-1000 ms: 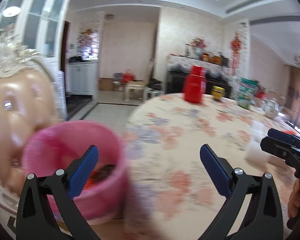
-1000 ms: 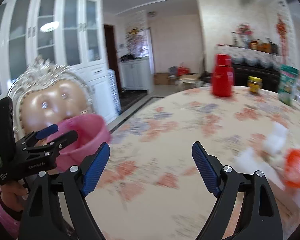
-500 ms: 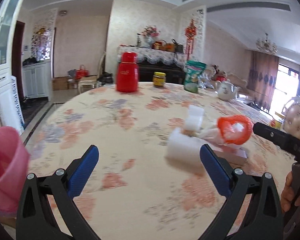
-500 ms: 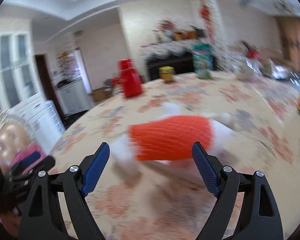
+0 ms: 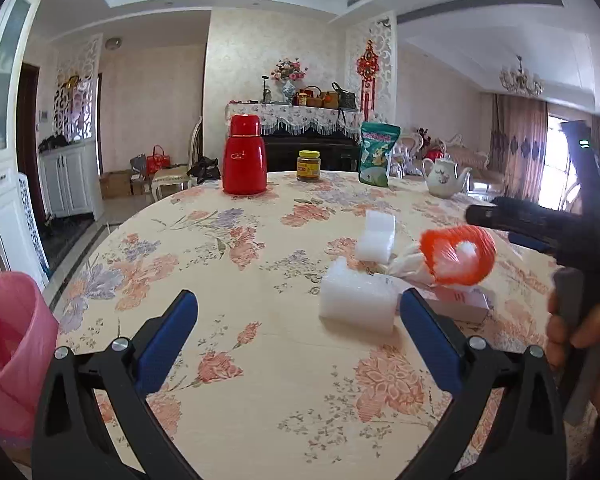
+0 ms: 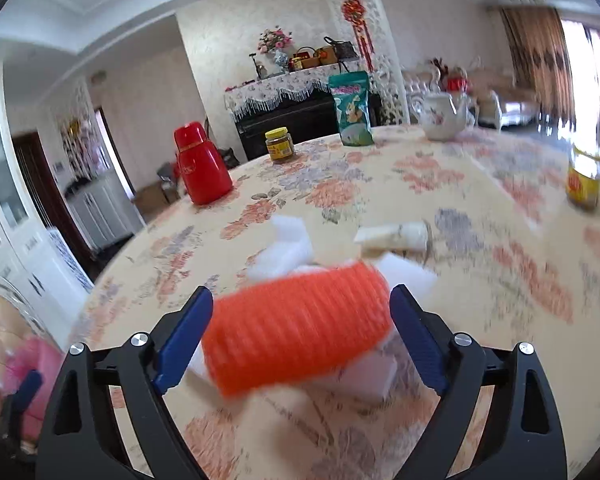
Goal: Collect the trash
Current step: 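Grasp the orange foam net on the table with the right tool, then carry the orange foam net to the pink bin with the right tool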
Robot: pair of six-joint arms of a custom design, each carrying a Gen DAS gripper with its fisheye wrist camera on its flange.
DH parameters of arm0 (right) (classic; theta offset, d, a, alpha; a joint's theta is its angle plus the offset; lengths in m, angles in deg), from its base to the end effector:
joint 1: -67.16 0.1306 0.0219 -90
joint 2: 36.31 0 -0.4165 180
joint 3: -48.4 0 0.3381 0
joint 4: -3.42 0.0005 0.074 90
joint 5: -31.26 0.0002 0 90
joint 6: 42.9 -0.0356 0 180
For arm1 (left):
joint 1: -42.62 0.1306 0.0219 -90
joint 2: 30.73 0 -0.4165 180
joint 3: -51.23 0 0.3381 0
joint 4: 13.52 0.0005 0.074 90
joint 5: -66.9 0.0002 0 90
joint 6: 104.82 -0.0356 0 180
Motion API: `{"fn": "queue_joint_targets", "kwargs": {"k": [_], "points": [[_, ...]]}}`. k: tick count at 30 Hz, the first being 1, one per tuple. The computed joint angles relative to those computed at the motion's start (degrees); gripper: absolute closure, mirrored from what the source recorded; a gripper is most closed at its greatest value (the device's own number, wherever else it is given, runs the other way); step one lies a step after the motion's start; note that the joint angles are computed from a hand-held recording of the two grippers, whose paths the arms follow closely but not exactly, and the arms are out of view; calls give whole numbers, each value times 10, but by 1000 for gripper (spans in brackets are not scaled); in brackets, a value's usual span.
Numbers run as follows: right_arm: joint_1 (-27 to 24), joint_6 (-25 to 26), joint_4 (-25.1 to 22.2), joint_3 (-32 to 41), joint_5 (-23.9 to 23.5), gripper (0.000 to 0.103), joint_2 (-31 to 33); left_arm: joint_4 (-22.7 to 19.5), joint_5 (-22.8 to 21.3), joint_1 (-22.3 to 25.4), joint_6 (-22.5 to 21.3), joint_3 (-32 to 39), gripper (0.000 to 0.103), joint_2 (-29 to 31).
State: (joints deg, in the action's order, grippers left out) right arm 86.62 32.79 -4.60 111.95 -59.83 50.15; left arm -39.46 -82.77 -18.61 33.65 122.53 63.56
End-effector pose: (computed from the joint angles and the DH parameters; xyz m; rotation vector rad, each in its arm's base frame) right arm 0.3785 0.1339 0.3582 -0.1073 2.1300 0.3704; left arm 0.2308 -0.3576 0.3444 -0.1963 1.9518 0.0459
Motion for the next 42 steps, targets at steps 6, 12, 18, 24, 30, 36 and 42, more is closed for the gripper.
{"fn": "queue_joint_targets", "kwargs": {"k": [6,12,18,24,30,36,42], "points": [[22,24,-49,17,51,18,40,-1,15,6,19,-23,5,-17],[12,57,-55,-31,64,18,22,18,39,21,15,-30,5,-16],[-35,77,-55,-63,18,56,3,36,69,38,-29,0,5,8],[-71,100,-33,-79,-32,83,-20,17,128,66,-38,51,5,51],[-89,106,3,-97,-47,83,-39,-35,168,91,6,106,5,97],[-97,104,23,-104,-88,83,-42,-83,183,115,22,182,8,148],[-102,105,34,-108,-121,83,-47,-174,228,136,51,255,26,203]]}}
